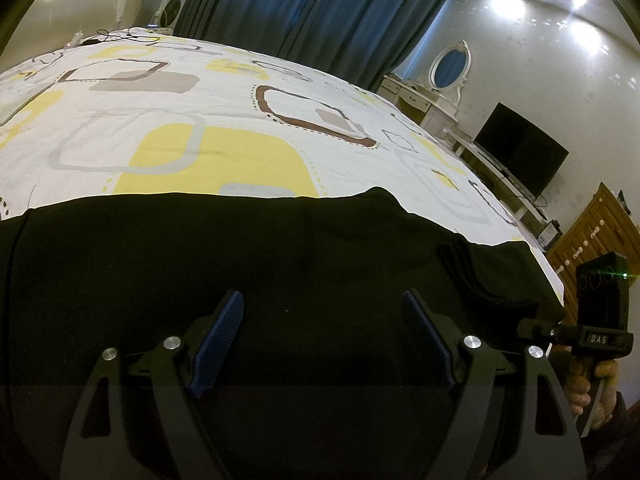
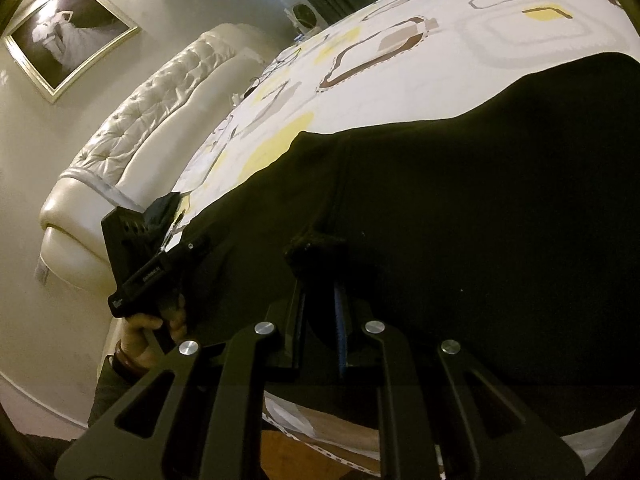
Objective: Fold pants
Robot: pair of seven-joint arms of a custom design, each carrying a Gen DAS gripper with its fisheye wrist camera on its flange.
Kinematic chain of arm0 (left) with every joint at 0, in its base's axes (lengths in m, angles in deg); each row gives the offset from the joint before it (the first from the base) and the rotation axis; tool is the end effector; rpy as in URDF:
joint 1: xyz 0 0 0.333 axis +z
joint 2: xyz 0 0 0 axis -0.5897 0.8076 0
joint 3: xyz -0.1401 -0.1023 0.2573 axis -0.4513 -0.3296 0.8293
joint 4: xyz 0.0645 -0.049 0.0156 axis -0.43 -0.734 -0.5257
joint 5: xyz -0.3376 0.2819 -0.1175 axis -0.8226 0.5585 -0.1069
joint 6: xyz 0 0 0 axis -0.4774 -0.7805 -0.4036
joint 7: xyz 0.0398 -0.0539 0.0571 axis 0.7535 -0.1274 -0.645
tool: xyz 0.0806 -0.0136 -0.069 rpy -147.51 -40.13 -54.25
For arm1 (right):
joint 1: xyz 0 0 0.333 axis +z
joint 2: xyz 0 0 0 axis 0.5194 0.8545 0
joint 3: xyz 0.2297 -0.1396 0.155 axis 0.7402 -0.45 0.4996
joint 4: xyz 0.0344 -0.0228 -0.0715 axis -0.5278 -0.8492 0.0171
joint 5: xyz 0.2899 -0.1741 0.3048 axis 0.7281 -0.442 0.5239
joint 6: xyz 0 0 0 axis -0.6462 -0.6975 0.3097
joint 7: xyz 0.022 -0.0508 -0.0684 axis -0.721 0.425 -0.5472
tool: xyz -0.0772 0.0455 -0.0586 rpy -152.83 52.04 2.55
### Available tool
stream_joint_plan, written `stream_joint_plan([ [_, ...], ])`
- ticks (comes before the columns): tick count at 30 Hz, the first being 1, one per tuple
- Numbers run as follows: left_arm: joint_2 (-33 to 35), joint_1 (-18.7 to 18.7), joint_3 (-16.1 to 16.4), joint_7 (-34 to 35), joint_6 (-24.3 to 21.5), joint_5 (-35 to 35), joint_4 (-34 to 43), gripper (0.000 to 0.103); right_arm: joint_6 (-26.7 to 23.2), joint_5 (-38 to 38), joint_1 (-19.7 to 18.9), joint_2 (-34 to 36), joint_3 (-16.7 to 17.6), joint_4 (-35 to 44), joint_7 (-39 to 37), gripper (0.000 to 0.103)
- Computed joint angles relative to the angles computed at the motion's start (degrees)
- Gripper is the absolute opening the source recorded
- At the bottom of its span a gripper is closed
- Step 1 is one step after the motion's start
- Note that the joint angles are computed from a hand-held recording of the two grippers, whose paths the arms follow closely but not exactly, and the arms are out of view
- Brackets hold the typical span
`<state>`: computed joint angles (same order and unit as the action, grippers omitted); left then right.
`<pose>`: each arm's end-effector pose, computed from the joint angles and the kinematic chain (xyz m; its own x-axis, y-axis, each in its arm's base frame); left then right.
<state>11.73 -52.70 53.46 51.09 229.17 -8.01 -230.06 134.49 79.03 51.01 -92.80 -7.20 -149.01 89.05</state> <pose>0.4309 -0.2884 0.4735 -0.1293 -0.9033 0.4090 -0.6882 -0.2152 -0.6929 0.4556 0.1015 0.4626 0.4207 -0.6772 -0.6037 -0.8366 -0.0322 -0.5469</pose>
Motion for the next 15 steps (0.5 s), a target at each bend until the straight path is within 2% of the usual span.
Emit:
stream_joint_plan([
  [15, 0.12, -0.25, 0.19, 0.17, -0.05, -0.06, 0.13, 0.081, -0.71, -4.02, -0.02, -0.84, 0.76, -0.38, -0.95, 0.013],
])
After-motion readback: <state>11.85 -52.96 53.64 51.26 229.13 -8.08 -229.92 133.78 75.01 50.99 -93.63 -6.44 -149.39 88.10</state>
